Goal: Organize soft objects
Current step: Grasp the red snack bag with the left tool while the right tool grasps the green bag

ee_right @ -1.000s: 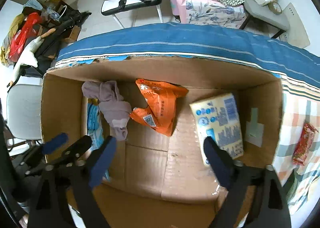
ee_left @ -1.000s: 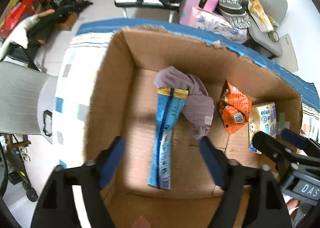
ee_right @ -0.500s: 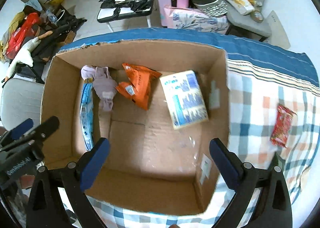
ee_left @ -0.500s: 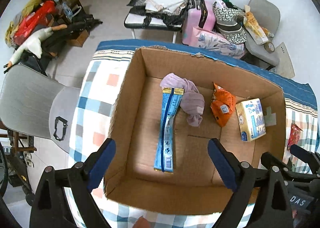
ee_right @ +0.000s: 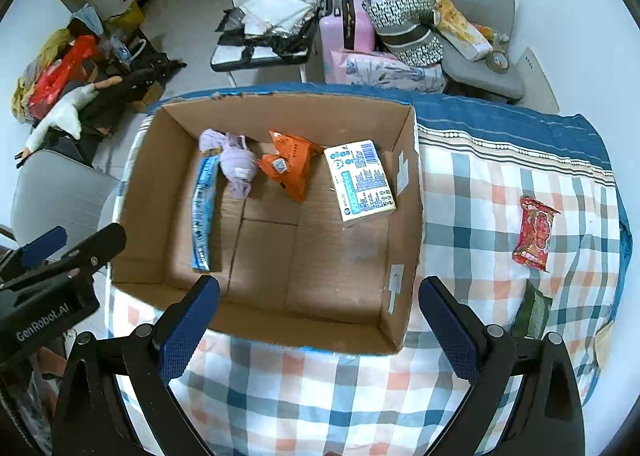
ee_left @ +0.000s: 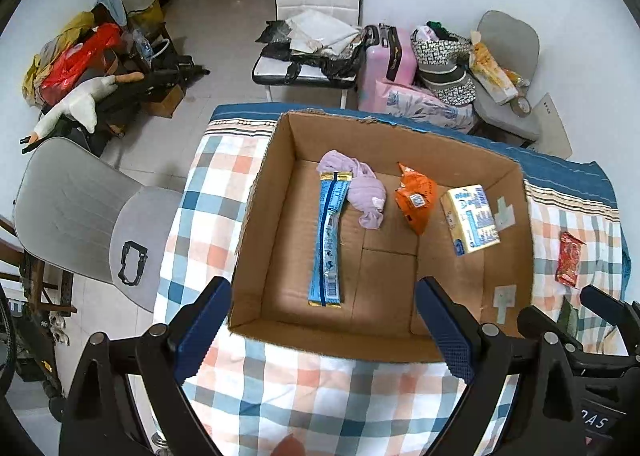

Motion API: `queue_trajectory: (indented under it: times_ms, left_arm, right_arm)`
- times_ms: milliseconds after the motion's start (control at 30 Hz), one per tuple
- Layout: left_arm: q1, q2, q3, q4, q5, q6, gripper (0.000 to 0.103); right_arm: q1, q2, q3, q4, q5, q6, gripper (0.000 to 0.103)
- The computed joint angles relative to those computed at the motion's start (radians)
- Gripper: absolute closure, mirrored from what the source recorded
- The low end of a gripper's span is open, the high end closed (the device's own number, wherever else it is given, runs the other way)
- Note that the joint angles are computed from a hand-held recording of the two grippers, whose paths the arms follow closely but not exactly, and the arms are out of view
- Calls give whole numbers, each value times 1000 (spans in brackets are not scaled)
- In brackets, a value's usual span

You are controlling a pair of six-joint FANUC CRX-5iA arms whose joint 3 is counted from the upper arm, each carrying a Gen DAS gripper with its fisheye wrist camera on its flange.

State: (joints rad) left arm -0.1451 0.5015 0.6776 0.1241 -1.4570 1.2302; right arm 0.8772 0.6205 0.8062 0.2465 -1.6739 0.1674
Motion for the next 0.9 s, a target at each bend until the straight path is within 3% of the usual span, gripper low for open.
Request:
queue_trajectory:
  times_ms: [200,367,533,733,900]
  left_arm:
    - [-6,-48,-41,23,11,6,9]
    - [-48,-79,-56,30,30,2,9]
    - [-138,-78,-44,35,30,-9,9]
    - [-296,12,41,36,-30,-15,9]
    - [-429,160,207,16,-130,-9,9]
  right_arm:
    - [23,-51,-52,18,35,-33,2]
    - [34,-194,-253,29,128,-134,2]
    - [44,-407,-549,26,191,-320,2]
    - [69,-669,-890,-22,179,-580,2]
    - [73,-841,-1107,-97,188,-723,2]
